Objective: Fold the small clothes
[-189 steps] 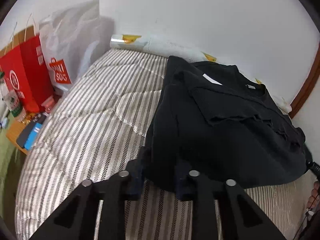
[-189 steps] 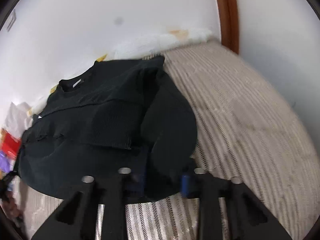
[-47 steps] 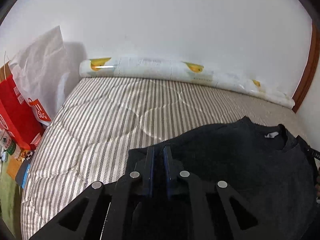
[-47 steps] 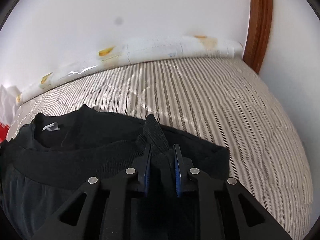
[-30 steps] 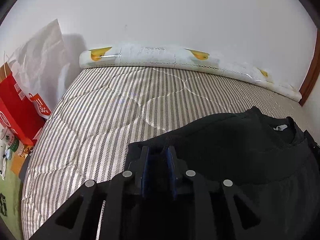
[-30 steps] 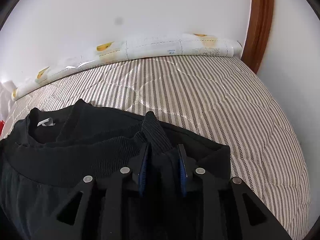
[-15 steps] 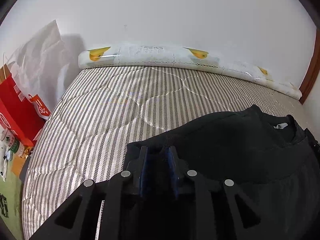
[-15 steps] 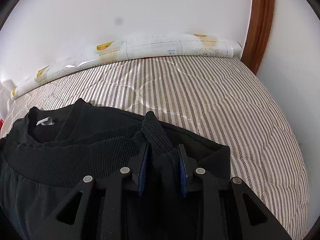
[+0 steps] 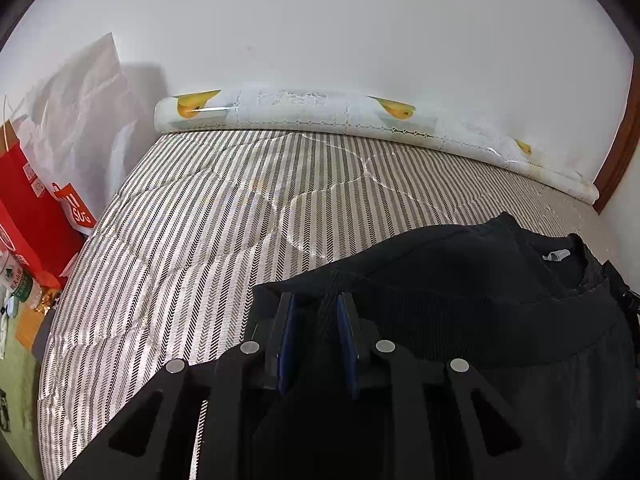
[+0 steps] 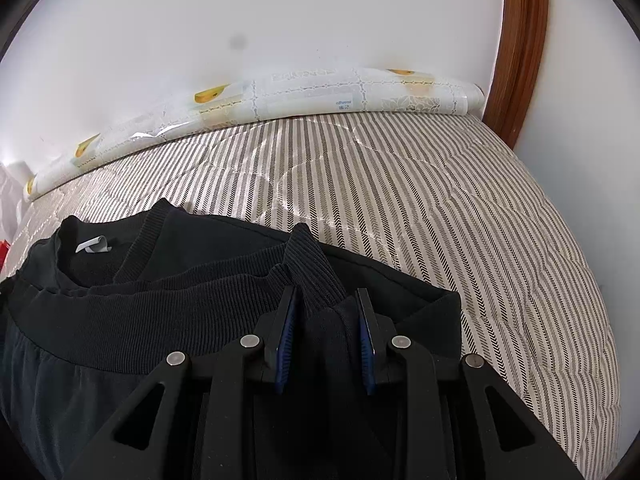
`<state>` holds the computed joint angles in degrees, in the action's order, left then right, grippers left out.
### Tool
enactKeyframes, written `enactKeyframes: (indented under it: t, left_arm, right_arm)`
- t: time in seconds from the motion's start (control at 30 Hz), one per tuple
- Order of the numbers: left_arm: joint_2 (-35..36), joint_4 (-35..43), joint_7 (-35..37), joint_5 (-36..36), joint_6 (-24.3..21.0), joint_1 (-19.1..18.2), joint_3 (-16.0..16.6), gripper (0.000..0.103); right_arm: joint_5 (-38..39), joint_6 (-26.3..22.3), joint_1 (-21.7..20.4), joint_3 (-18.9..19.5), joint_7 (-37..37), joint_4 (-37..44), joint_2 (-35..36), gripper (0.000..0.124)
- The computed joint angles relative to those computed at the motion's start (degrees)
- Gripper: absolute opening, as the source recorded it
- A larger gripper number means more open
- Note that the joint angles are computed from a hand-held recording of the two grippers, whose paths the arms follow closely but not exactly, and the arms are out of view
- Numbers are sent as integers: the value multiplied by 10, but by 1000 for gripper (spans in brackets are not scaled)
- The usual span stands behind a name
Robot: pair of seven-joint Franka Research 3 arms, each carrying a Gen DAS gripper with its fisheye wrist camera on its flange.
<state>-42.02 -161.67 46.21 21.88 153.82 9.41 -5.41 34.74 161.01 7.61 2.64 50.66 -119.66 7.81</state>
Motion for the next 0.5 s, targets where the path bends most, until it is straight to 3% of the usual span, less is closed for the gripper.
enactKeyframes:
  t: [0.07,0.23,0.37,0.5]
  left_arm:
    - [1,-1,4,-4,3,-3,5,23]
    - [-8,-11,45,-39,23,-32,40,45]
    - [-45,-22,45,-48,2,-30,21,60]
    - [-136,-58,51,-79,-27,-50,42,60]
  right_arm:
    - [0,-2,0,0,-1,1,0,28]
    - [-52,21,11,-10,38,-16,-16,34]
    - [-33,27,12,-8,38,-47,-60,35]
    - [-33,40,26,-6,27,-95,-124,38]
